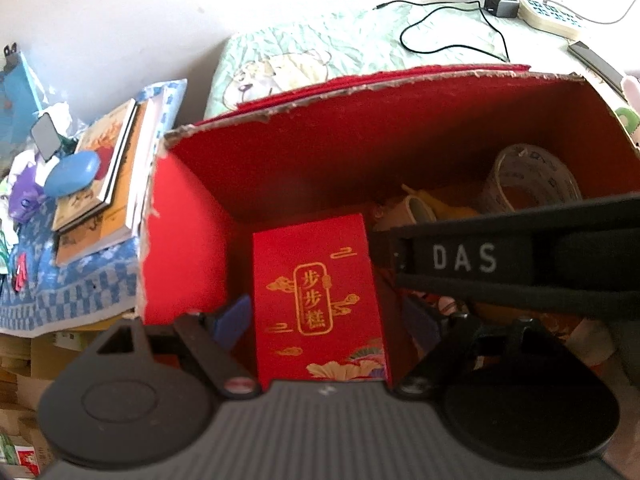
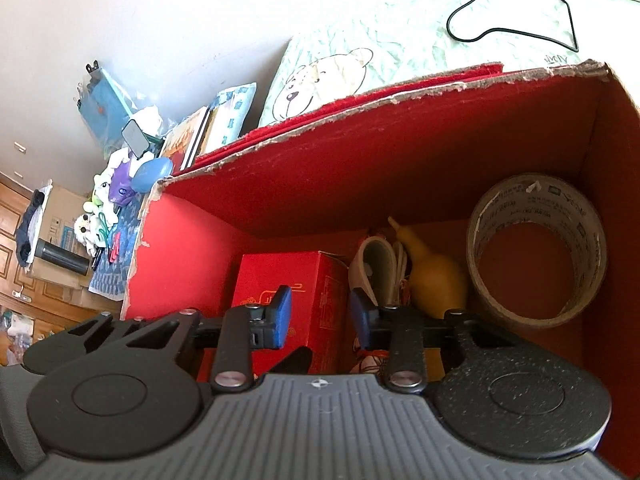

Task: Organize objects
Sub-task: 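Open the right gripper to release the gift box in the box, then withdraw the right gripper up and out of the red box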

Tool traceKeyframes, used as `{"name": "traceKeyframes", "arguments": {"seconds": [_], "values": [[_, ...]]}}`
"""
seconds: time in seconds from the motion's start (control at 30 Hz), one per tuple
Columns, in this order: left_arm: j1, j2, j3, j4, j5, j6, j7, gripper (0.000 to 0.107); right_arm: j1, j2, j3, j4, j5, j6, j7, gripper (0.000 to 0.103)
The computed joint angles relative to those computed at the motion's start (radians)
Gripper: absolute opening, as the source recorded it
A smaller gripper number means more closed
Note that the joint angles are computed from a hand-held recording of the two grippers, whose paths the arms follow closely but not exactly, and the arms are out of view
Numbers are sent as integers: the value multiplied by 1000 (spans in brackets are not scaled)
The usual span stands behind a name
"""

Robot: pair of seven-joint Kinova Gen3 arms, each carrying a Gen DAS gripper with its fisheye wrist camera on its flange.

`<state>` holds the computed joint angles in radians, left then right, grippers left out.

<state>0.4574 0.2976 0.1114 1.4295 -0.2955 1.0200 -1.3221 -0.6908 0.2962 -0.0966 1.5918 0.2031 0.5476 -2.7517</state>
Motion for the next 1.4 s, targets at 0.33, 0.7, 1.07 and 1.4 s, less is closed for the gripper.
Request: {"name": "traceKeyframes", "arguments": {"seconds": [0.33,0.7,1.07,1.4], "values": [[29,-31,-7,35,-69,-36,86,84,-116,-3,60,-18,188,84,-161,36],[-1,-102,19,87,-37,-83,97,84,-237,-76,13,11,534,329,-472,46],[-7,-202,54,152,-47,-118,158,88,-281,-93,-110,7,699,548,-637,57],[-63,-289,87,218,48,-140,141,88,-317,-120,-173,3,710,648,-682,60]]}}
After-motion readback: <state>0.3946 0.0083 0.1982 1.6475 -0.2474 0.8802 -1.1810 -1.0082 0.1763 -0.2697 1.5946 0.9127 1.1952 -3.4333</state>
